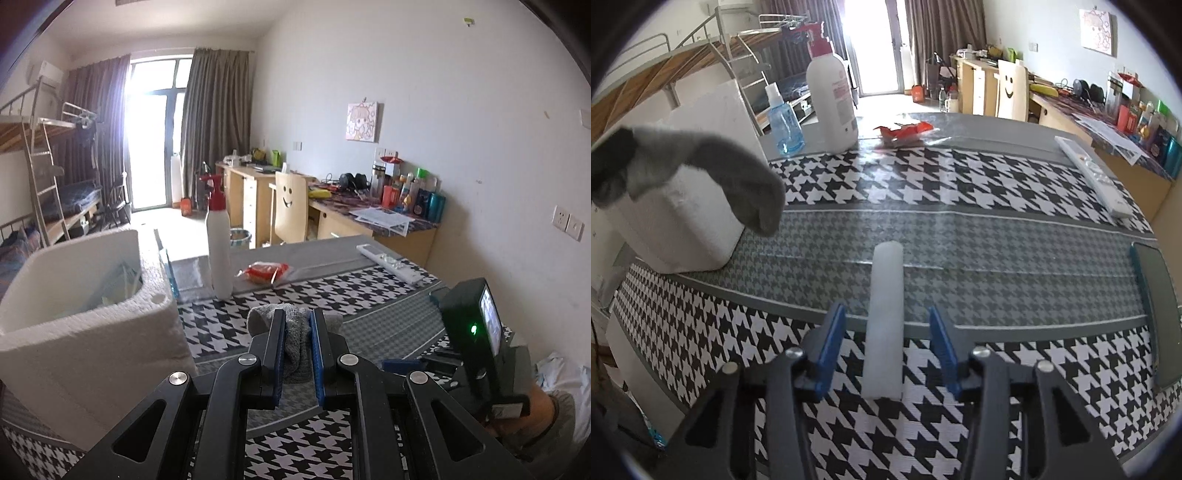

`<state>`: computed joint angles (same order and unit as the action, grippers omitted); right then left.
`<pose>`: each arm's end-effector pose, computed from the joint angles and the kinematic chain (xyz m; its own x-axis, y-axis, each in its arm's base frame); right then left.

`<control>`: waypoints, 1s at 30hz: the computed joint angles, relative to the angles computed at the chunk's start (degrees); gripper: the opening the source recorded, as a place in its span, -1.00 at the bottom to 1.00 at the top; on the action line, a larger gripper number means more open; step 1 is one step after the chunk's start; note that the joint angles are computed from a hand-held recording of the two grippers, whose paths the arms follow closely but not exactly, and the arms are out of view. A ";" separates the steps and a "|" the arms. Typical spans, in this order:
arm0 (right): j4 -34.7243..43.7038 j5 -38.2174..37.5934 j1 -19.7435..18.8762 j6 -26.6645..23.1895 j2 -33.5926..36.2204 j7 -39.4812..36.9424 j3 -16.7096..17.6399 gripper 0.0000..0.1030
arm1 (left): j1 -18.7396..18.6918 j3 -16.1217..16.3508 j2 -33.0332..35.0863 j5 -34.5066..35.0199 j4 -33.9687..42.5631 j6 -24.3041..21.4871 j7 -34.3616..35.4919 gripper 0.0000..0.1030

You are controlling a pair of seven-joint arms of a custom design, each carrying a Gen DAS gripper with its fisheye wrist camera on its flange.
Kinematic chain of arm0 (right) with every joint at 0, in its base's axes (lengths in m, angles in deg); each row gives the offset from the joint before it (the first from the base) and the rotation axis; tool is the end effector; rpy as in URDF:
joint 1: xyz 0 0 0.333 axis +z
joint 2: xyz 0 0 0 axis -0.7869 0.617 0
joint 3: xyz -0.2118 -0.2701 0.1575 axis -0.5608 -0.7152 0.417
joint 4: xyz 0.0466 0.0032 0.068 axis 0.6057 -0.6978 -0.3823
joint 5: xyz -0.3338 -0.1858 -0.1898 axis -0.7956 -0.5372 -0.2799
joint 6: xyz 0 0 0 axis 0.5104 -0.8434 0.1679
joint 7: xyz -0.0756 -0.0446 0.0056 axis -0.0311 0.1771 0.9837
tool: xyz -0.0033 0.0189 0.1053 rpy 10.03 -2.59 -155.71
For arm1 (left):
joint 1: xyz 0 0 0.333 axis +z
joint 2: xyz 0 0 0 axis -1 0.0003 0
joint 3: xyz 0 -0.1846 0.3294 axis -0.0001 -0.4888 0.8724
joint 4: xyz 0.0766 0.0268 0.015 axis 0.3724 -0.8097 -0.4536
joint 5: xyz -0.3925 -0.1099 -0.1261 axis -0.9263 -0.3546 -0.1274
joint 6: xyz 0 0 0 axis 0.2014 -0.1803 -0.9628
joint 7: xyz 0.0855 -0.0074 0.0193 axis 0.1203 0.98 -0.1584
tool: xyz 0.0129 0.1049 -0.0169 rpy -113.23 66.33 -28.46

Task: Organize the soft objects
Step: 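Lift the grey sock with the left tool while the right tool lifts the white roll, then carry the sock over the foam box and open the left tool while the right tool carries the roll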

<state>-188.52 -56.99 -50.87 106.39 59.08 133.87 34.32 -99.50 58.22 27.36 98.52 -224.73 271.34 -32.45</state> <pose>0.4990 0.1262 0.4276 -0.0275 -0.9930 -0.1147 -0.7835 0.0927 -0.6144 0.4539 -0.2638 0.4834 -0.6375 -0.7657 0.0856 -0.3887 0.2237 -0.8938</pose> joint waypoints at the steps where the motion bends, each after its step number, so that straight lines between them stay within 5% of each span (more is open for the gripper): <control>1: 0.06 -0.80 -0.43 0.02 0.08 0.80 0.37 0.01 | 0.03 0.02 -0.07 -0.05 -0.01 0.09 -0.03 -0.74; 7: 1.44 -8.06 -0.67 -2.49 1.09 6.28 0.71 0.01 | 0.12 0.09 -0.43 -0.59 -0.06 -0.16 0.21 -0.74; 12: 3.05 -17.61 0.77 -6.58 1.40 14.08 -0.24 -0.29 | 0.01 -0.03 -0.55 -2.19 -0.13 -0.57 1.53 -0.74; 15: 2.13 -13.32 3.26 -5.22 0.87 9.96 -2.83 -0.57 | -0.07 0.06 -0.62 -2.21 -0.11 -0.66 1.58 -0.74; 18: 2.01 -15.08 2.80 -4.84 0.64 10.94 -2.53 -0.65 | -0.13 0.05 -0.73 -2.73 0.03 -0.91 2.15 -0.74; 22: -0.54 -3.75 5.03 -0.16 -0.88 2.21 -5.11 -0.71 | -0.28 0.05 -0.79 -3.12 0.32 -1.24 2.46 -0.74; 30: -1.86 -2.41 -3.75 5.08 -3.90 3.15 1.95 -0.71 | -0.75 -0.29 -1.45 -6.71 -0.27 -0.99 5.66 -0.74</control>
<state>-190.39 -59.40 -54.62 111.47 55.19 137.02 36.27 -100.25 57.93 25.91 91.81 -225.00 270.35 -26.79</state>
